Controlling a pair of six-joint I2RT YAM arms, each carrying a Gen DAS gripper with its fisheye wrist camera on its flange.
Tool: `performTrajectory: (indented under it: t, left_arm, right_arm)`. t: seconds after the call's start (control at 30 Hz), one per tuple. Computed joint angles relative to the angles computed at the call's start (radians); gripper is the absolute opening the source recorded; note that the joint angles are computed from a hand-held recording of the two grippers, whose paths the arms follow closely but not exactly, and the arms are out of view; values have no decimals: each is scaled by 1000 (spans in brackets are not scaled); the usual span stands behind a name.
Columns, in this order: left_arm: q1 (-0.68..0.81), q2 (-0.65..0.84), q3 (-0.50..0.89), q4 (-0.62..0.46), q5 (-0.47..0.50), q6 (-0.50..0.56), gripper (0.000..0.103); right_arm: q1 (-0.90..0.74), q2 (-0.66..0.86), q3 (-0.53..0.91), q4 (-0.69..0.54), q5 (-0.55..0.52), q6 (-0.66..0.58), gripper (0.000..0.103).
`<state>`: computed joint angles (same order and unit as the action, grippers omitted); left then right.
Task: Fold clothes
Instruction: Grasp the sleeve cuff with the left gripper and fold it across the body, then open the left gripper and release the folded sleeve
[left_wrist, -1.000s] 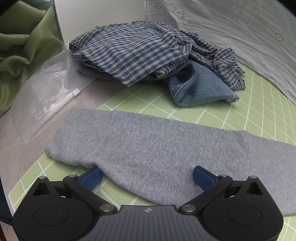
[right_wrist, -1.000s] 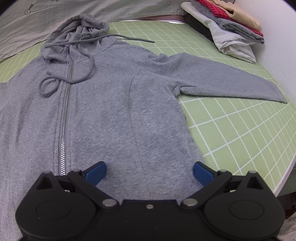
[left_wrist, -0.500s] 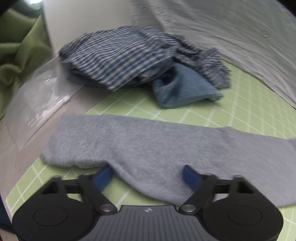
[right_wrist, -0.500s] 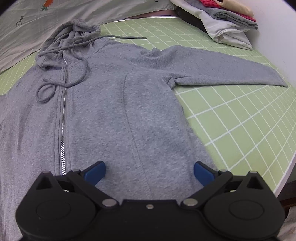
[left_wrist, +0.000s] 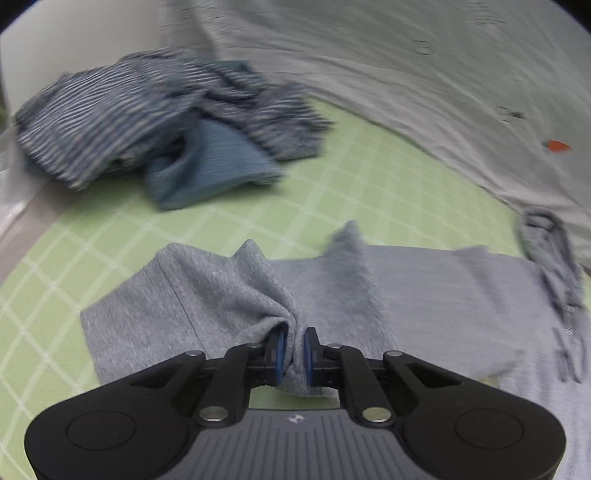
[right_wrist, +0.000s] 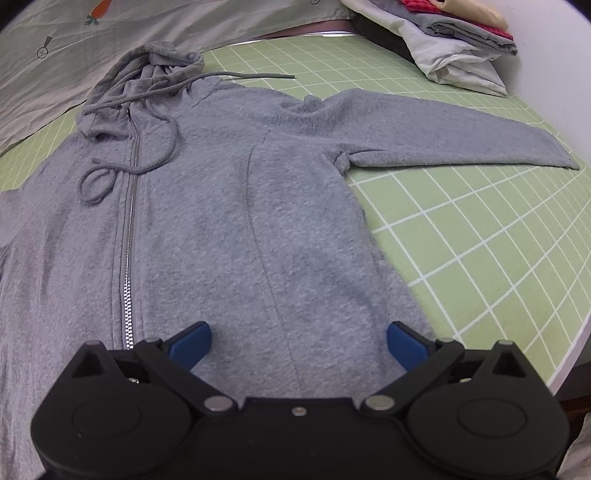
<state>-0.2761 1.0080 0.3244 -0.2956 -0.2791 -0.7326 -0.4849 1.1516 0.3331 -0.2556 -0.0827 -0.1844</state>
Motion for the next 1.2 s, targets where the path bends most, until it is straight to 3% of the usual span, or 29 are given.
performTrajectory:
  t: [0.33, 0.53, 0.67, 0.77, 0.83, 0.9, 1.03, 1.2]
  left_arm:
    - [-383, 226, 292, 11, -80, -120, 11]
    - [-531, 484, 558, 64, -65, -168, 10]
    - [-602, 709, 779, 113, -15, -168, 14]
    - [-633, 820, 915, 69, -4, -132, 43]
    - [-643, 824, 928, 46, -45, -107, 77]
    - [-638, 816, 931, -5, -97, -105, 84]
    - [-592, 827, 946, -219, -182, -209, 84]
    - [-510, 798, 803, -312, -137, -357, 84]
  right_arm:
    - [-187, 37, 115, -81, -104, -159, 103]
    - [-344, 220, 280, -97, -160, -276, 103]
    - [-396, 346, 401, -85, -172, -273, 103]
    - [-400, 407, 465, -61, -169, -260, 103]
    - [-389, 434, 493, -47, -170, -244, 103]
    - [-357, 453, 509, -31, -169, -223, 103]
    - [-251, 469, 513, 16, -157, -186, 103]
    - [-81, 457, 476, 98, -125, -193, 103]
